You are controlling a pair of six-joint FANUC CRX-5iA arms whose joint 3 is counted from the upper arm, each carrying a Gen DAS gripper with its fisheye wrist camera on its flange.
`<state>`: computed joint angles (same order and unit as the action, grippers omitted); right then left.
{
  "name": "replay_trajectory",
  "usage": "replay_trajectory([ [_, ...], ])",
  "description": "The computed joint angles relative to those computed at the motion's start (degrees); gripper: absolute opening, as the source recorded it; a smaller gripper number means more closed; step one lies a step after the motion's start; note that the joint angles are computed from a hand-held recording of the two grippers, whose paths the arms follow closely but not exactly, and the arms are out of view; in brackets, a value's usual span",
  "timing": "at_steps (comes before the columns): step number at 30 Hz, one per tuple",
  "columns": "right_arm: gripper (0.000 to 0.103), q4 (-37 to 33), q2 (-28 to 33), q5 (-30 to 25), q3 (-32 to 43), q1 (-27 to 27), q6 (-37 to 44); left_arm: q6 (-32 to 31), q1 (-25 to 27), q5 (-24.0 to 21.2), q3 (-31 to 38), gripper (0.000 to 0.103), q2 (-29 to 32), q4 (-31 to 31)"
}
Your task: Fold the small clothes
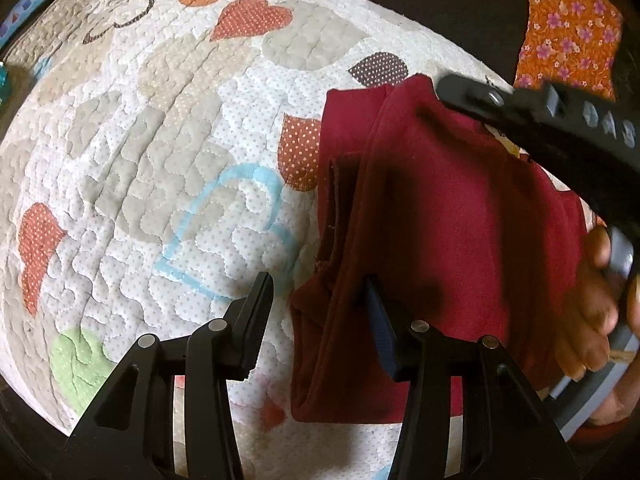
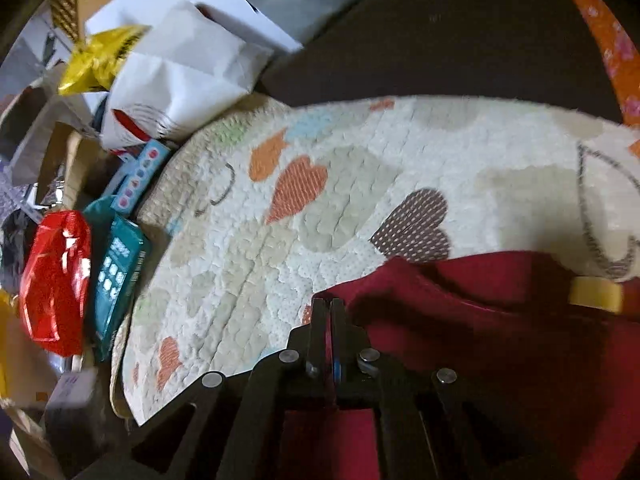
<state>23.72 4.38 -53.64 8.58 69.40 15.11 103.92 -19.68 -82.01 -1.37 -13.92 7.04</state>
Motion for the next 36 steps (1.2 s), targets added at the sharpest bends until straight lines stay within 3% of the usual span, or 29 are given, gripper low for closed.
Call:
replay_trajectory([
  [4,0.002,0.7,0.0,-5.0,0.4,0.9,0.6,0.6,-0.3,-0.6,0.0,0.046,-0.5,-0.1],
  [8,0.001,-0.4,1.7,-5.9,1.1,0.0,1.4,0.6,0.3,-0.8,0.0,0.046,-0.3,0.9],
  [13,0.001,-7.6,8.7,-9.4,8.3,-2.9,8.1,0.9,0.3,-0.6,0.1,0.046,0.1,1.1],
  [18,0.002,-7.3,7.1,-6.8,6.2,-3.2,6.2,1.0,0.7,-0.2,-0.1,0.047,0.2,2.0],
  [21,0.004,-6.8,4.8,-6.8,4.3,-2.8,4.9,1.2,0.2,0.0,0.2,0.062,0.3,1.4],
  [23,0.006,-5.9,3.3,-6.6,2.9,-2.2,3.6,1.4,-0.2,0.1,0.3,0.062,0.3,0.6],
  [25,0.01,-5.9,1.7,-5.7,1.7,-1.7,2.8,1.5,-0.4,0.0,0.5,0.062,0.3,0.0],
  [27,0.034,-5.6,1.1,-5.3,1.3,-1.4,2.3,1.8,-0.5,0.1,0.6,0.062,0.3,-0.5],
  [28,0.039,-5.4,0.8,-5.3,1.2,-1.1,2.2,1.9,-0.4,0.1,0.6,0.062,0.2,-0.7],
  [36,0.045,-7.9,6.1,-11.2,9.8,-0.9,7.6,-0.4,1.8,-0.8,-0.5,0.063,-0.1,0.9],
])
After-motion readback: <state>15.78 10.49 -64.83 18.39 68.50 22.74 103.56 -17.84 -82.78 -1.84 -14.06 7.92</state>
